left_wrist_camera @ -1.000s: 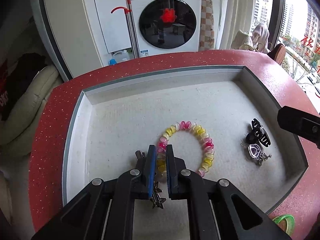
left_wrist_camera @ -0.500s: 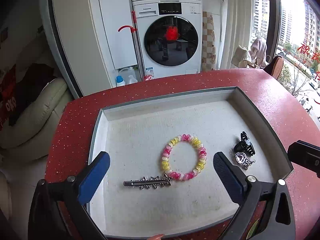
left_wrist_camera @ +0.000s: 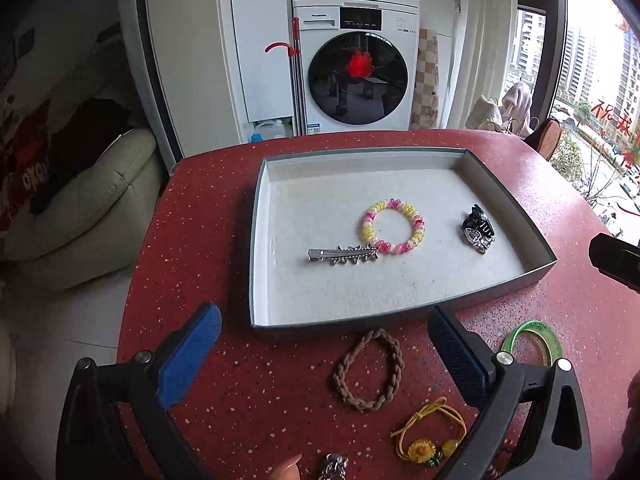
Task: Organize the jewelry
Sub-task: 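Withdraw both open grippers from the tray back over the table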
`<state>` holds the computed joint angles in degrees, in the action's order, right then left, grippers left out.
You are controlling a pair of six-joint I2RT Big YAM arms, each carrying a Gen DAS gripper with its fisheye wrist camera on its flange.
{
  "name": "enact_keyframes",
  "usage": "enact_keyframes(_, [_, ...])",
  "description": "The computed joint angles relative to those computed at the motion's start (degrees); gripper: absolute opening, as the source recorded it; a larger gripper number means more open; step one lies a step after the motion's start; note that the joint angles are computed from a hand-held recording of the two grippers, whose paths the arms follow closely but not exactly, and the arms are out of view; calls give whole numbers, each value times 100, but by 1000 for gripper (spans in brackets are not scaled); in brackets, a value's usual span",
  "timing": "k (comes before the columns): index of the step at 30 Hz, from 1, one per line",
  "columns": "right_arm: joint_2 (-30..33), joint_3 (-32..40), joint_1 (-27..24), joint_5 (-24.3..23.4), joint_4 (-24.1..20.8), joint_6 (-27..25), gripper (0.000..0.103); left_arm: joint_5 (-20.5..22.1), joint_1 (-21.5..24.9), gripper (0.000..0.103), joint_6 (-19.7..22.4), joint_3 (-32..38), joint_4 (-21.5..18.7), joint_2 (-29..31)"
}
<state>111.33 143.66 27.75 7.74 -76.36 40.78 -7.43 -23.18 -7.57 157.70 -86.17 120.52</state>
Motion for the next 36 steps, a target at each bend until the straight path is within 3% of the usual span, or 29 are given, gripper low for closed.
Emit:
enact_keyframes(5, [-162, -180, 148, -79, -147, 29, 103, -55, 51, 103, -215, -2066, 843, -1188])
enact_keyframes(10, [-475, -660, 343, -50, -171, 45, 103, -403, 41, 103, -325, -3251, 1299, -1925])
enact_keyframes(15, [-868, -1392, 525, -102, -9, 257, 103, -281, 66, 103, -535, -4148, 1550, -2459])
enact_keyframes(20, [-1177, -2063, 745, -95, 7, 462, 103, 42, 23, 103, -489, -4650, 1574, -2723])
enact_keyframes(25, [-1311, -2396, 901, -55, -117, 575, 103, -40, -42, 103, -480, -4942, 1622, -2898])
enact_keyframes(36, [-1240, -2279, 1050, 175, -375, 425, 103, -63, -8, 103, -459, -4922, 1566, -2851])
